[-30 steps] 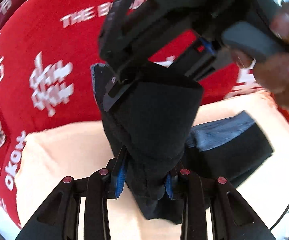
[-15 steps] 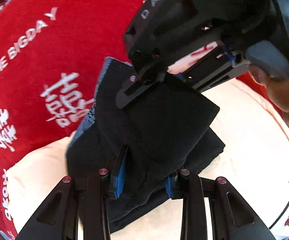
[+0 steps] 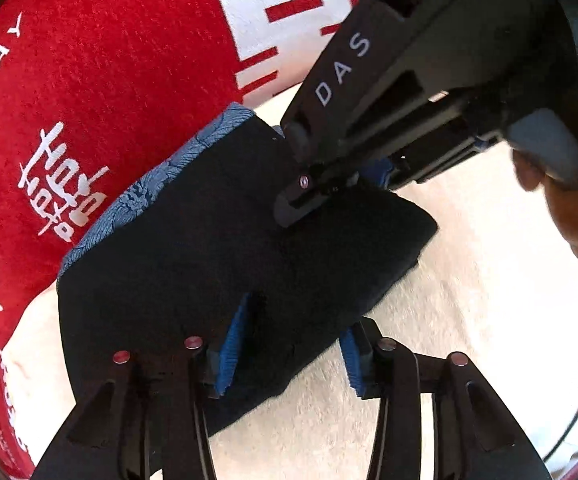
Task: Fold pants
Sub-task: 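Lower the folded trousers onto the cushion and open both grippers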
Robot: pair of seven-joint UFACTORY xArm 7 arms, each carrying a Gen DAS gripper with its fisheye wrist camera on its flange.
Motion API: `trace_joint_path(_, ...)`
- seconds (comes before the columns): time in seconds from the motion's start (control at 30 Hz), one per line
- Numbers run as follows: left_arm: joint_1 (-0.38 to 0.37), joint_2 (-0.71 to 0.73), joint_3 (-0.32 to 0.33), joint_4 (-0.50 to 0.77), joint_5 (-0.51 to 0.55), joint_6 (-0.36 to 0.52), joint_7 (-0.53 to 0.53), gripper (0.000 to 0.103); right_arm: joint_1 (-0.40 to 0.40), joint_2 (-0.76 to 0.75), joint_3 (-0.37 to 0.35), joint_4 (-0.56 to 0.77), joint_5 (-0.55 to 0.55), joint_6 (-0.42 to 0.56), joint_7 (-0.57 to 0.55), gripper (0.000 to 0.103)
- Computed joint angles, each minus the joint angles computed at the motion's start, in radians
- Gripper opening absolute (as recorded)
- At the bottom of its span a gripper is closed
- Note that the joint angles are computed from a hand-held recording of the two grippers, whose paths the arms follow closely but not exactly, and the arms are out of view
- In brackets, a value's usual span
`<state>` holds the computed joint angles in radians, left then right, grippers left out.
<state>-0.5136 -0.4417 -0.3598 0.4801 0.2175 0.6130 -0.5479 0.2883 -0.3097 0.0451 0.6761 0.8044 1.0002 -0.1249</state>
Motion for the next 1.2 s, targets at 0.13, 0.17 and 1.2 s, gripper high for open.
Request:
trace_joint_path(0.13,-0.069,-0.135,0.084,-0.067,-0.117,0.022,0.094,0.065,0.003,-0.034,0.008,-0.024,-0.012,-0.019,0.031,0.023)
trace_joint_path(0.17,-0.074,-0.174,0.093,-0.079,-0.139,0.047,0.109,0.065,0.003,-0.047,0.008,-0.030,-0.027,-0.015,0.037,0.023)
trace_joint_path(1.2,0.195,-0.467,0.266,-0.217,-0.349,0.395,0.261,0.081,0.105,-0.260,0.162,0.014,-0.498,0.088,0.631,0.032)
